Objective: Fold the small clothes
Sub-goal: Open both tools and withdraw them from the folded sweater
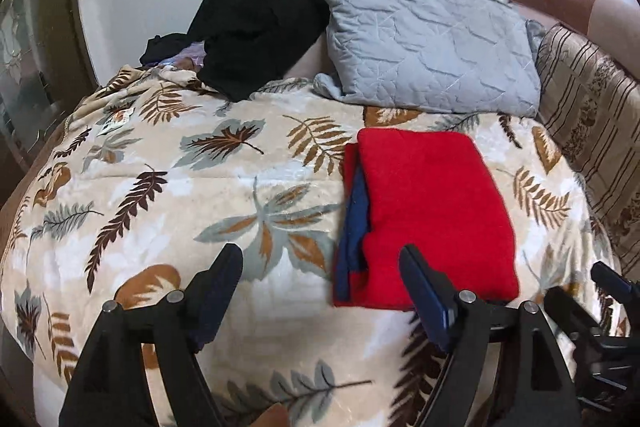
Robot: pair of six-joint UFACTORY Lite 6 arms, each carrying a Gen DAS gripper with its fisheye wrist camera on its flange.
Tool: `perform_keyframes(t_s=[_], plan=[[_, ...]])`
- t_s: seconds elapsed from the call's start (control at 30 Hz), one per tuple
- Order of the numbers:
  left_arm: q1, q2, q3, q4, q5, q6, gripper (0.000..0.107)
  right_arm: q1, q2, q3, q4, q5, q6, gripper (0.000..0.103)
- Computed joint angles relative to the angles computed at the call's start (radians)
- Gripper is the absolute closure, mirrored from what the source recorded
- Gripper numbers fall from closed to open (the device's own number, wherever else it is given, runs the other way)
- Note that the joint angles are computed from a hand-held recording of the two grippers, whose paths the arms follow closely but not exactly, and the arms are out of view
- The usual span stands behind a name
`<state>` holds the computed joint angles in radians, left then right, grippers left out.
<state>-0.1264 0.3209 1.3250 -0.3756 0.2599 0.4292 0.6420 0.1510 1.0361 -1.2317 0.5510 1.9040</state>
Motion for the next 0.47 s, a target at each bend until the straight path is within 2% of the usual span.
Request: perform_keyframes(t_s=[0.13,0.27,0.37,0.47], plan=[[0.006,-0.071,-0.059,-0.084,0.019,0.087,0.017,0.046,0.018,0.038,0.064,0.067,-0.078,0.0],[0.003,-0.088,-0.061,-0.135,0.041,0.15,0.016,0.059,0.03,0.054,0.088,0.086,-0.106,0.0],[0.01,-0.087,-0.053,-0.259,0.071,0.277,0.016,0.056,0.037,0.061,0.1,0.081,-0.12,0.0],[-0.011,-0.084,-0.046,-0.232,0.05,0.269,0.016,0.049,0.041,0.068,0.099,0.075,-0.129,0.0]])
